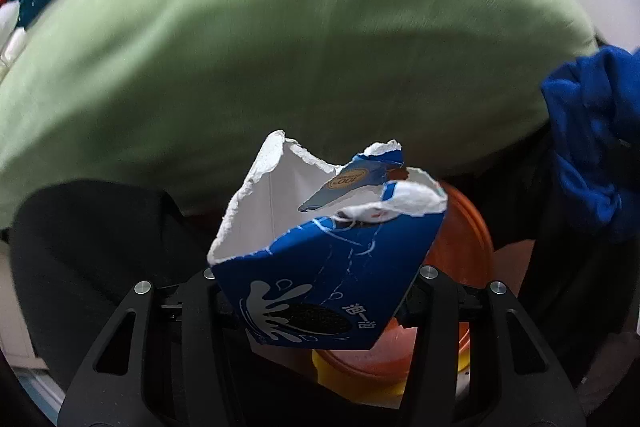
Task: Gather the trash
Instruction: 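Carry the carton and cloth over the orange bucket and open both tools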
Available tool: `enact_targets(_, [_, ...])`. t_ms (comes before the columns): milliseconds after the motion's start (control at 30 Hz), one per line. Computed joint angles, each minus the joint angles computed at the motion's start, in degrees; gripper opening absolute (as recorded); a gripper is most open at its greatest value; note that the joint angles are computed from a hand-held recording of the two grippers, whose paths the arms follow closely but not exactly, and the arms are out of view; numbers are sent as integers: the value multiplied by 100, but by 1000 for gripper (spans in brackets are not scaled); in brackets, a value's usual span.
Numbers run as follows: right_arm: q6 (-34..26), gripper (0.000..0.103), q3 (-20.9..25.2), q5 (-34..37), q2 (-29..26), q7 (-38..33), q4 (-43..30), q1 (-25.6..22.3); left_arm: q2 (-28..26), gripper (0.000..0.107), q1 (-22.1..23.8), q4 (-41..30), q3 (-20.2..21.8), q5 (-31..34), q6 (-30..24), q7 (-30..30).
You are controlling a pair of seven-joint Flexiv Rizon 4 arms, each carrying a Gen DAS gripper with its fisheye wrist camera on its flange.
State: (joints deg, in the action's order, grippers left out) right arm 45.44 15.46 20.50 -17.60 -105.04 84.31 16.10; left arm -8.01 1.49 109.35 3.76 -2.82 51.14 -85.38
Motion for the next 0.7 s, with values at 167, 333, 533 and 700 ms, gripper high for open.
enact_targets(167, [-104,55,-85,-80,-37,166,106,80,-74,49,-23,-61,-6,109,-292,-12])
enact_targets(333, [-85,55,-172,-671,-77,288,264,262,-172,49,-73,-171,-15,308,-547,-42])
enact_targets(533, [-428,55,-192,-1092,-363,523,175,355,-500,49,-77,-546,-13,409,-1082,-133])
enact_targets(700, [-706,56,-112,-1027,-608,526,-91,307,-768,49,-73,-776,-5,382,-1378,-160])
